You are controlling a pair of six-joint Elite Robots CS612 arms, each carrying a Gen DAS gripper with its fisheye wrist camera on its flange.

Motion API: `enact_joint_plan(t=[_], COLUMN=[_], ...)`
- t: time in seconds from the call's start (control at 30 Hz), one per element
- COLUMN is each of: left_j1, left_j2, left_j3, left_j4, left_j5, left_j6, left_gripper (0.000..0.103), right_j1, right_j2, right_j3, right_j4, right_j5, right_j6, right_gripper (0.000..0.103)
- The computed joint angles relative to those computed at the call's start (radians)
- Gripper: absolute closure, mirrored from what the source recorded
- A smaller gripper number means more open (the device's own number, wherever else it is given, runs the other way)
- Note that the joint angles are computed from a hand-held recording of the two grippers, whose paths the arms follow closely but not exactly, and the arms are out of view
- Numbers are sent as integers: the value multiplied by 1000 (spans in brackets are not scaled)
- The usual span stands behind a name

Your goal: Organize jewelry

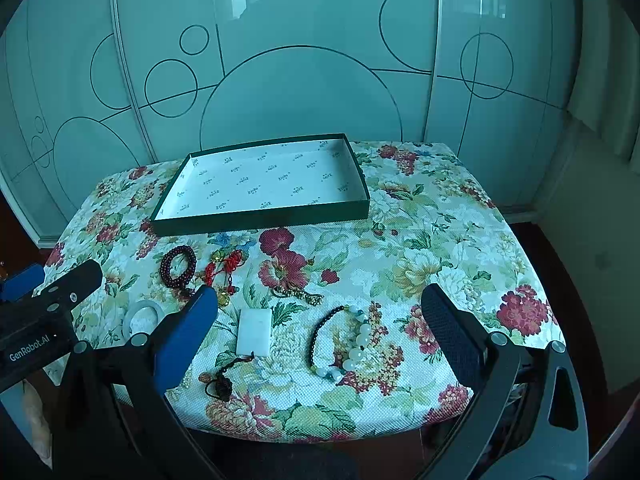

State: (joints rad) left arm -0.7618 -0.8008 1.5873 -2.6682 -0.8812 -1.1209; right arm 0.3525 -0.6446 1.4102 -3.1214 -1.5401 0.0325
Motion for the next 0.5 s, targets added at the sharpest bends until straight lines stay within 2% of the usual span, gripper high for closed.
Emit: enact_joint_plan(t=[0.5], left_j1=[0], left_j2=[1], left_j3=[-3], left_j4=[6], left_j5=[-1], left_j6=[-1], left_gripper=[4], right_j1=[0], right_j2=[2], right_j3=[0], right_j4=[-2], right_j5=[-1], right_j6=[-1], right_gripper=[2])
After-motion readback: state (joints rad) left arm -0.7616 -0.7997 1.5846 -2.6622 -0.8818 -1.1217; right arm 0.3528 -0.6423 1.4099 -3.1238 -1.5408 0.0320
